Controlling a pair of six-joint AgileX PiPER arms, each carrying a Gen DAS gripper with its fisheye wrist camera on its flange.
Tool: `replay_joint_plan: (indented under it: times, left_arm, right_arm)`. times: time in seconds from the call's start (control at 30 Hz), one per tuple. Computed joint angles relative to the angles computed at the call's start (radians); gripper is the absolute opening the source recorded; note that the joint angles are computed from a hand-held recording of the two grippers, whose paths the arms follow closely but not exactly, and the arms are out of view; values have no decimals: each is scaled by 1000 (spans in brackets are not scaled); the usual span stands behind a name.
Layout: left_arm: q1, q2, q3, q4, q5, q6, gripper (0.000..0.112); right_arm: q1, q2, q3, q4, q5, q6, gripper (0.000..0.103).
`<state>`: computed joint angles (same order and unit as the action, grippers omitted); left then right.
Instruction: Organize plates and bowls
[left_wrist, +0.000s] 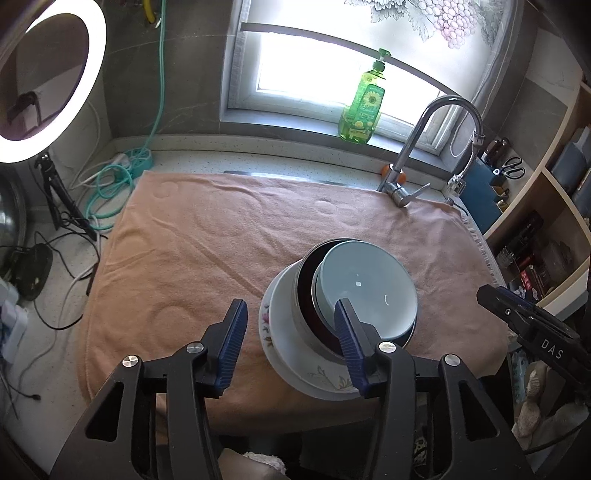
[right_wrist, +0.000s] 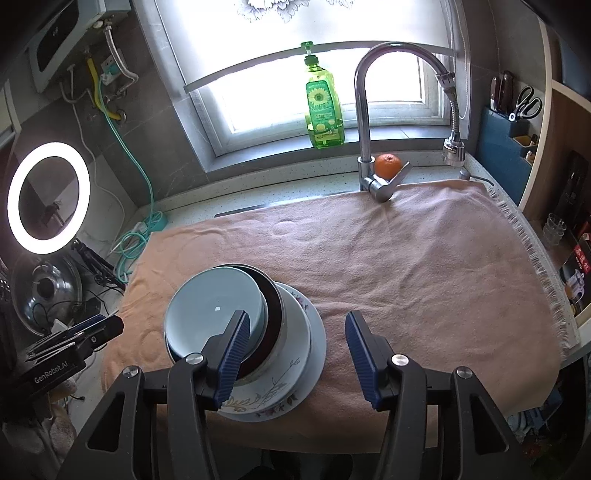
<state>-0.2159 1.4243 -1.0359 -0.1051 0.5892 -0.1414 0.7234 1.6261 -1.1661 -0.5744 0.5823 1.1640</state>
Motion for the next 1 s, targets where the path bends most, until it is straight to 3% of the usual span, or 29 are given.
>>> replay_joint_plan:
  times: [0.13, 0.23, 0.43, 1.0]
  left_arm:
    - [-9, -38, 14, 62, -1, -56, 59]
    - [-19, -60, 20, 102, 1, -91, 63]
    - [-20, -78, 23, 96, -3, -89, 64]
    - [-25, -83, 25, 68, 1, -65, 64]
  right_arm:
    - [33, -6, 10, -70, 13, 49, 52]
    - [43, -13, 15, -109, 16, 93, 60]
    - [64, -22, 8, -151, 52, 135, 66]
    - [73, -34, 19, -166, 71, 170, 67]
